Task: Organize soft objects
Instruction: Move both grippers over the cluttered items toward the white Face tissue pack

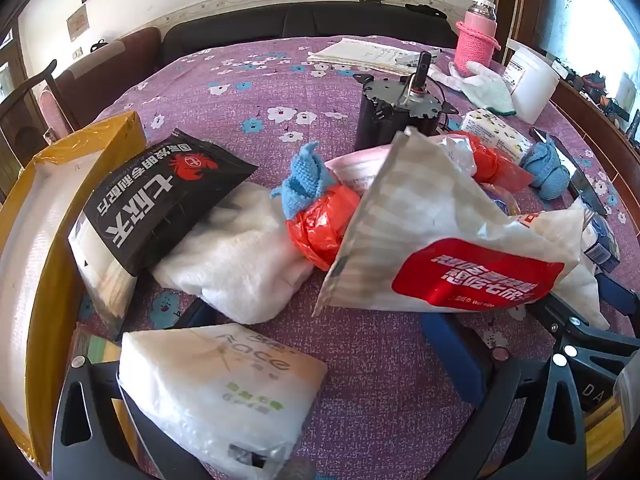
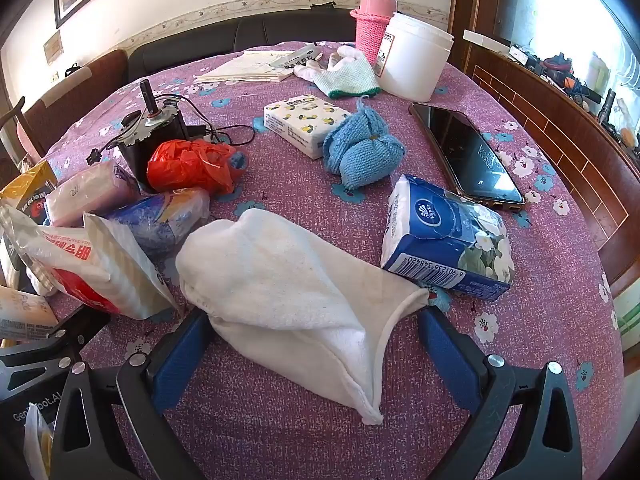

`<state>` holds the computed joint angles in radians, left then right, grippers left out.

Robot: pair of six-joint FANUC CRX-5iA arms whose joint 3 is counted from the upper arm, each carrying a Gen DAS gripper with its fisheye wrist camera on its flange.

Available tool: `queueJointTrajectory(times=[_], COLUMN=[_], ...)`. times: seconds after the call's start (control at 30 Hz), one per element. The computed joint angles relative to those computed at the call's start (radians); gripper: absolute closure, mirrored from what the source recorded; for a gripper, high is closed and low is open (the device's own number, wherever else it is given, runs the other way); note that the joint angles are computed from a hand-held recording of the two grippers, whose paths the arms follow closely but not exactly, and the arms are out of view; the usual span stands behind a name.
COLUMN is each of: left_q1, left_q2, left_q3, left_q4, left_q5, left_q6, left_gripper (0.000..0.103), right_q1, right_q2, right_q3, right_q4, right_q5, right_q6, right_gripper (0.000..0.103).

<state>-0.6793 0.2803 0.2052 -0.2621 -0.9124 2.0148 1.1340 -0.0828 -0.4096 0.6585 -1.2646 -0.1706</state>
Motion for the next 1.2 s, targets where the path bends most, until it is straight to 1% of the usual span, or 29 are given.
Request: queueJointTrajectory(times=[0.17, 0.27, 0.4, 0.5, 0.53, 0.67, 0.77, 0.9, 0.97, 1.0, 1.07, 1.13, 1.2], left_q1=[-0.004, 0.004, -0.008, -0.018, -0.007, 0.001, -0.002, -0.010, -0.002, 0.007, 0.030, 0.055, 0.062], left_q2=[0.002, 0.000, 0.004, 0.007, 0.003, -0.008, -0.009, 0.004, 0.003, -0.007, -0.044, -0.092, -0.159], left_q3=[0.007, 0.002, 0.009, 0.026, 0.013, -0.012, -0.012, 0.014, 0.008, -0.010, -0.063, -0.124, -0.181], left_q4=[-0.008, 0.023, 0.011, -0.012, 0.024, 0.057, 0.048, 0.025, 0.049, 0.074, 0.130, 0.201, 0.205], left_q5=[-0.011, -0.034, -0.040, -0.067, -0.061, -0.036, -0.038, -0.060, -0.049, -0.032, 0.009, 0.063, 0.131], left_q6=[0.011, -0.035, -0.029, -0.008, -0.027, -0.070, -0.055, -0.020, -0.060, -0.087, -0.116, -0.162, -0.176], left_gripper=[0.000, 0.000, 0.000, 0.000, 0.000, 0.000, 0.000, 0.000, 0.000, 0.000, 0.005, 0.006, 0.006], right_q1=[0.001, 0.005, -0.015, -0.020, -0.020, -0.012, -0.014, -0.019, -0.014, 0.001, 0.050, 0.094, 0.154], right_q2=[0.000, -0.008, 0.002, -0.003, -0.002, 0.000, -0.001, -0.003, -0.007, -0.015, -0.037, -0.050, -0.087], right_q3=[0.002, 0.010, 0.046, 0.033, 0.033, 0.035, 0.036, 0.040, 0.045, 0.036, 0.011, 0.006, -0.029], right_q4=[-0.003, -0.028, -0.077, -0.075, -0.075, -0.070, -0.071, -0.080, -0.086, -0.065, 0.006, 0.063, 0.169], right_q5=[-0.001, -0.009, -0.012, 0.006, 0.007, -0.002, -0.001, -0.012, -0.036, -0.051, -0.104, -0.175, -0.239], right_q6=[0.012, 0.032, 0.087, 0.094, 0.093, 0.083, 0.085, 0.085, 0.076, 0.052, 0.000, -0.025, -0.096], right_gripper=[0.001, 0.001, 0.001, 0.001, 0.001, 0.001, 0.001, 0.001, 0.001, 0.001, 0.001, 0.001, 0.001])
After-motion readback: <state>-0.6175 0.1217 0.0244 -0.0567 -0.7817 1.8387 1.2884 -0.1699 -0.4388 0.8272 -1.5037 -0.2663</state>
